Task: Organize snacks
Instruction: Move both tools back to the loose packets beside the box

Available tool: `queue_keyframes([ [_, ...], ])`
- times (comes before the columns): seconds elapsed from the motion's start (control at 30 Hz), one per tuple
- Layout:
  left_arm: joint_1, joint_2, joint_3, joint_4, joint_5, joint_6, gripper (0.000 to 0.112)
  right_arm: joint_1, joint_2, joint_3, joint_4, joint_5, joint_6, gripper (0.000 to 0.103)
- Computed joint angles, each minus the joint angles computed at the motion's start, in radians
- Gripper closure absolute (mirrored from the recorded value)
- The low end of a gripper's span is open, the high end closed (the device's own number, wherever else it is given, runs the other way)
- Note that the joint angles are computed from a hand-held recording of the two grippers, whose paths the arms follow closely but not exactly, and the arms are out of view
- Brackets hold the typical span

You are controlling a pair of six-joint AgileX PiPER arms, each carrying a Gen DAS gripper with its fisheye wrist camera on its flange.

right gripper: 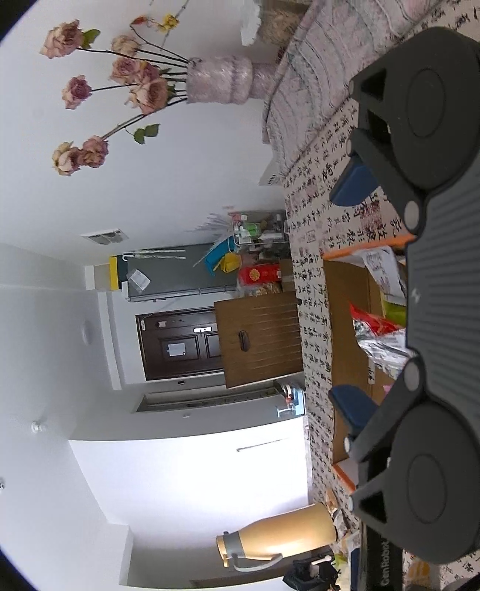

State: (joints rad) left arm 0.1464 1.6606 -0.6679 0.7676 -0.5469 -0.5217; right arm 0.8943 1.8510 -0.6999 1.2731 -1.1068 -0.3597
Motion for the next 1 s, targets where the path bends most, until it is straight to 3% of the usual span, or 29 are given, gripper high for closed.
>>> queue_keyframes([
  [0.33,0.119,-0.131,0.114,0.210,-0.038,-0.116,0.009,0.160,-0.057,0.049,0.152,-0.041,-0.042,0.000],
  [0.57,0.206,-0.156,0.183,0.324,-0.064,-0.125,0.009,0.267,-0.047,0.079,0.255,-0.042,-0.014,0.000],
  [0.73,0.235,-0.125,0.225,0.358,-0.060,-0.079,0.009,0.319,-0.028,0.098,0.308,-0.023,0.022,0.000],
  [1.0,0.198,-0.043,0.271,0.295,-0.018,0.051,0.009,0.366,0.007,0.135,0.350,0.020,0.100,0.000],
])
